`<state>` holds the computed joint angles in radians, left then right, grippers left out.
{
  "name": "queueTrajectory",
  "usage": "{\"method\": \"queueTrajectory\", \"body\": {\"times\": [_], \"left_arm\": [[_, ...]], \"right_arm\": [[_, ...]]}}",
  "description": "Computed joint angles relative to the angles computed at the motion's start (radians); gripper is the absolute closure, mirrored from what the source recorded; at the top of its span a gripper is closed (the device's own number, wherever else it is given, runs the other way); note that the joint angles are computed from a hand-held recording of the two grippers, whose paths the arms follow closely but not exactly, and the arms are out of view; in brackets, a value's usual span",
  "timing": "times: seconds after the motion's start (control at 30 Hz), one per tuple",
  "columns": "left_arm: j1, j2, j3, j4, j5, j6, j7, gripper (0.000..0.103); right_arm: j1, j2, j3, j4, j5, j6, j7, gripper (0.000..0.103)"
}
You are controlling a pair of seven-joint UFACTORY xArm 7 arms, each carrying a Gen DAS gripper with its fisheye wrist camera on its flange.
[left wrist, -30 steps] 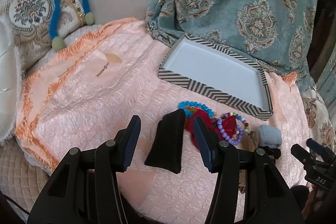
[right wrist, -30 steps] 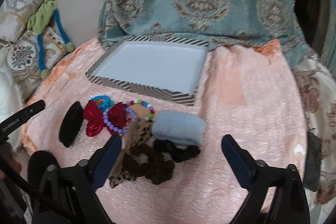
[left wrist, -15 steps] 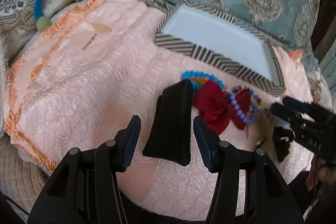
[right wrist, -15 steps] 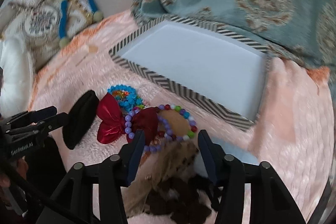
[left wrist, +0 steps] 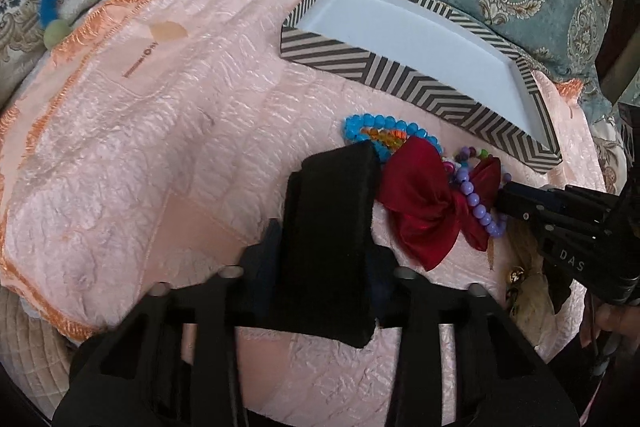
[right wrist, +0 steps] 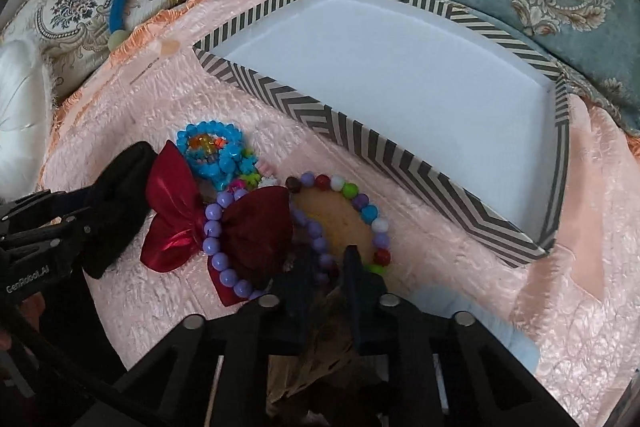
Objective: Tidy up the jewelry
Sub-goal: 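Grasp the purple bead bracelet with the right gripper while the left grasps the black hair clip, then lower the purple bracelet and black clip into the white tray and open both grippers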
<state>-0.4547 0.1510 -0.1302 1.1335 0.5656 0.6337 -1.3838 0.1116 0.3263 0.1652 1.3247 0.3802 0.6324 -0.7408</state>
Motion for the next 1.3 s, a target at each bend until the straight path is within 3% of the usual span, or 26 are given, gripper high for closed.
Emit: {"method": "queueTrajectory", "body": {"times": [0.17,0.3,0.6,0.8,1.0,1.3], "left_arm": [[-0.006,-0.03,0.001,-0.017,0.048,-0.008,-0.051,0.081],[0.005,-0.062,-0.008,-0.03,0.081,-0.016,-0.091,0.082],[0.019,-0.11,-0.045,-0.017,0.141,0.016,-0.124,0.083],[0.026,-0.084,-0.044,0.055,0.15,0.033,-0.072,0.083],[0.022,0.022,-0.007,0.208,0.147,0.053,0.036,0.083],[0.038,0.301,0.083,0.532,-0.051,0.042,0.281,0.083]], "right_arm": [[-0.03,-0.043,0.021,-0.028,0.092,-0.023,-0.043,0.095],[-0.053,-0.11,0.024,-0.049,0.217,-0.005,-0.122,0.095],[-0.025,-0.2,-0.017,-0.054,0.375,0.029,-0.196,0.095],[-0.007,-0.209,-0.045,-0.036,0.367,0.0,-0.173,0.095],[-0.015,-0.141,-0.049,0.037,0.32,-0.029,-0.106,0.095],[-0.041,0.085,-0.018,0.264,0.179,-0.037,0.068,0.095]]}}
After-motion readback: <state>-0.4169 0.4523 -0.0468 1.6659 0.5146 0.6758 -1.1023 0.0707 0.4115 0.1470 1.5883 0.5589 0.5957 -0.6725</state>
